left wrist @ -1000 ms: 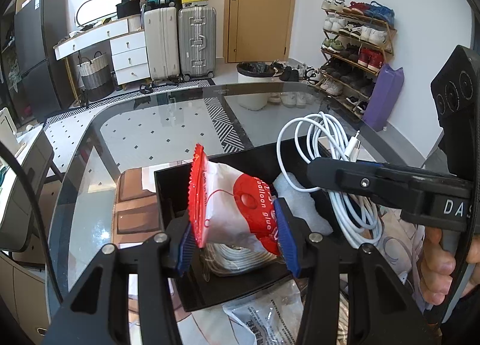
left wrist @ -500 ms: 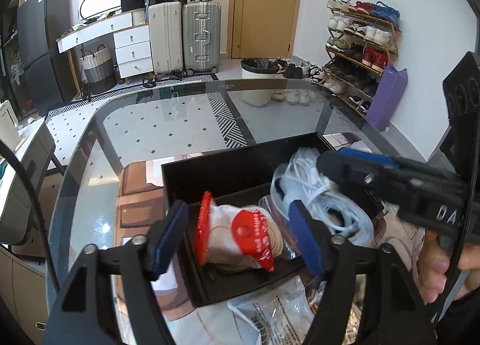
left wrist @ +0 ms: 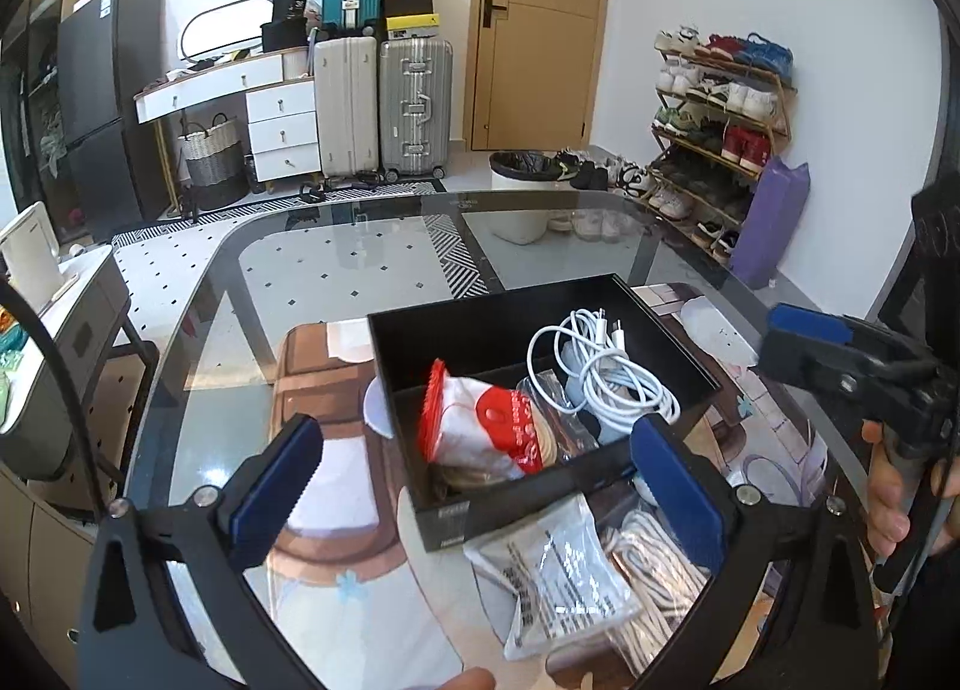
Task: Organize soft objects
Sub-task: 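Lower the glue bag into the box while the right gripper drops the cables in, then reach the left gripper to the white medicine packet while the right gripper reaches to the white plush toy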
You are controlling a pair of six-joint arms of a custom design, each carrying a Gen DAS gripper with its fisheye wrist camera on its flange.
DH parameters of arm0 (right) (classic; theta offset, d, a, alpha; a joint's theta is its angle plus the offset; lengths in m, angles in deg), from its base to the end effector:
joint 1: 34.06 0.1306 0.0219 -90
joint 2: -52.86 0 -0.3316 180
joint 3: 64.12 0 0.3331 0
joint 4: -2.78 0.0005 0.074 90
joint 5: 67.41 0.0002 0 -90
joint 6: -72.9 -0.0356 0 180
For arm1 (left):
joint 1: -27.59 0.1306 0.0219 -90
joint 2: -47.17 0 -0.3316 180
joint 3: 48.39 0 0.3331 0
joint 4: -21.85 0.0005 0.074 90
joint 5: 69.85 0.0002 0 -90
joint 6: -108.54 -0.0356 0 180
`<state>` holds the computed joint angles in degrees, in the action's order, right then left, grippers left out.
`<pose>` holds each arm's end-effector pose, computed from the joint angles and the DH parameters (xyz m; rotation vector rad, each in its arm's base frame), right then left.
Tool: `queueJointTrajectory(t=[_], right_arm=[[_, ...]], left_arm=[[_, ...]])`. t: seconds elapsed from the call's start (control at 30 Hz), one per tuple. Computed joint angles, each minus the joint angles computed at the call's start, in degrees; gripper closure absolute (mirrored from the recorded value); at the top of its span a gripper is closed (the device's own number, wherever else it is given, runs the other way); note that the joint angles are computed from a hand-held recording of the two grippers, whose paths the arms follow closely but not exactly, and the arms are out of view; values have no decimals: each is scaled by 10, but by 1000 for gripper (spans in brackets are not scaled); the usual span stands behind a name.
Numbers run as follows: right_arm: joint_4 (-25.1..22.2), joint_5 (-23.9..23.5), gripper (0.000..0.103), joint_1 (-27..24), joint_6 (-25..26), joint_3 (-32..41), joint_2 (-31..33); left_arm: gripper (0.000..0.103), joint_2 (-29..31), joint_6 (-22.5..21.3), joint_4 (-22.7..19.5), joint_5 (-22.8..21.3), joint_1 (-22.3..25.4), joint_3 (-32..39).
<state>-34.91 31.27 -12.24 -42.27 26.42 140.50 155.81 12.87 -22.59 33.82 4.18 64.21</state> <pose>0.4018 0.1546 0.4163 0.1505 2.1809 0.3033 0.4944 -0.2238 0.3972 0.6966 2.1820 -0.4335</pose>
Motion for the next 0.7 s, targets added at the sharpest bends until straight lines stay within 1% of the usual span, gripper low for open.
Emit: queueJointTrajectory(t=[0.03,0.17,0.27,0.47,0.53,0.63,0.7], right_arm=[[3,3,1,2,5,-8,-7],[-16,33,1,20,30,-29,-24],[-22,49,1,28,36,-52,-40],[-30,48,1,25,29,-79,-53],[-38,47,1,27,35,-81,-51],[-49,49,1,30,58,-86,-50],[-65,38,1,26,67,-81,-45]], left_arm=[[0,-5,2,3,0,2,-7],[0,-29,10,28,0,7,-50],[0,-38,8,32,0,10,-66],[0,-54,-5,50,-12,5,-97],[0,-57,-8,55,-14,3,-104],[0,-56,-10,55,-20,2,-105],[0,-54,-10,52,-21,2,-102]])
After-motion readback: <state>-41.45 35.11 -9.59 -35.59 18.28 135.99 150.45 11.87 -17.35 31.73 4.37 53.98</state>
